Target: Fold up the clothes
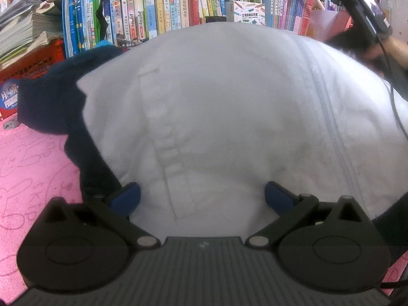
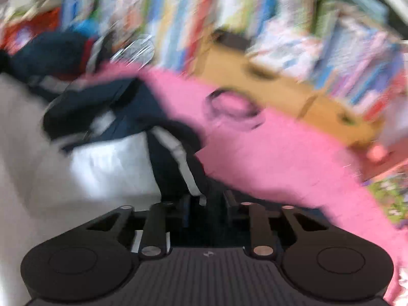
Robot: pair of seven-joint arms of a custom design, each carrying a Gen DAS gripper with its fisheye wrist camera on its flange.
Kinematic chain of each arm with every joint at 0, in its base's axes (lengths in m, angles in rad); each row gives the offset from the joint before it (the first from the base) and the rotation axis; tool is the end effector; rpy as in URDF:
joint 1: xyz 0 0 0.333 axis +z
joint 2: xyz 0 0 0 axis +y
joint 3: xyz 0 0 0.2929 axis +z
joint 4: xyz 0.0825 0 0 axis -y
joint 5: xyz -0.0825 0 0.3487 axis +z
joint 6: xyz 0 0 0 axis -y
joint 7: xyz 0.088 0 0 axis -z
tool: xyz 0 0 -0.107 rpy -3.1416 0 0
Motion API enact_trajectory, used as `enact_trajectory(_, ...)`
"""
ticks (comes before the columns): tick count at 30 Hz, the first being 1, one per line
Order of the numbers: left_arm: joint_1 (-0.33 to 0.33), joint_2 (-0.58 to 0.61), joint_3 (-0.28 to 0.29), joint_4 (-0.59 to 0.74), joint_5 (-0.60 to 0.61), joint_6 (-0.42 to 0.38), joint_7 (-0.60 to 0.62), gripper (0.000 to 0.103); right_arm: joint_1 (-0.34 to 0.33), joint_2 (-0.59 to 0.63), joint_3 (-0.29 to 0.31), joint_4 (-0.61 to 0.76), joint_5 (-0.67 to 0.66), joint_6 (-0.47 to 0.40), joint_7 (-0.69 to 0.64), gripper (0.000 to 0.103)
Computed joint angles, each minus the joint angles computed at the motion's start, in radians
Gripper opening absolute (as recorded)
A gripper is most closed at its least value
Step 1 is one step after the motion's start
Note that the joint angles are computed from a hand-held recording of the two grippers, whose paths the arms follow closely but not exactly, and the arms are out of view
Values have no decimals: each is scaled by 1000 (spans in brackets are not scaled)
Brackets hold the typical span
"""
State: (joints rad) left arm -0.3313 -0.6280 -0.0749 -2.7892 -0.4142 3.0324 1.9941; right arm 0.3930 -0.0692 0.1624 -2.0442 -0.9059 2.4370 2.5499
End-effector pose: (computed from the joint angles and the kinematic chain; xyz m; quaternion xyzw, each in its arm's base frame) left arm 0.3468 -0.1176 0.4867 -0.4832 0.7654 -0.3520 0.2383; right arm 0.4606 0.2858 0.5134 -0.6930 0.5922 -0.3607 0.1974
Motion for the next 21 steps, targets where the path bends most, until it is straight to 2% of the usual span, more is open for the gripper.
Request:
enact_trajectory(3, 3, 0, -3, 1, 2, 0, -3, 103, -20, -30, 3, 4, -137, -102, 128, 25)
enact_trajectory(6, 0, -3, 1, 1, 2, -3, -2, 103, -48, -91, 10, -50, -248, -231, 273, 26)
enact_trajectory(9, -1, -3, 2, 4, 1, -8, -3, 103, -95, -219, 19, -180, -377, -230, 501, 26)
enact_trajectory(11, 0, 0, -1, 6, 0, -7, -5, 103, -111, -242, 45, -197, -358, -336, 489, 33)
enact_trajectory(13, 1, -1, -2, 5, 0, -7, -6, 103, -107, -265, 5, -204, -230, -296, 365, 35)
enact_trajectory(14, 1, -1, -2, 5, 0, -8, -6, 103, -110, -303, -18, -240, -199, -217, 366, 37)
enact_trajectory(15, 0, -1, -2, 4, 0, -7, -6, 103, -116, -339, -31, -272, -181, -149, 381, 49)
enact_trajectory(16, 1, 0, -5, 3, 0, -4, -9, 103, -122, -364, -39, -295, -167, -94, 388, 68)
enact_trajectory(18, -2, 2, 0, 2, 0, 1, -7, 103, -132, -370, -44, -303, -135, -31, 359, 91)
enact_trajectory(20, -4, 3, 2, 2, 0, 2, -5, 103, -117, -303, -77, -258, -4, -8, 205, 94)
enact_trajectory(21, -4, 3, 3, 2, -1, 2, -4, 103, -116, -265, -81, -231, 44, -17, 145, 88)
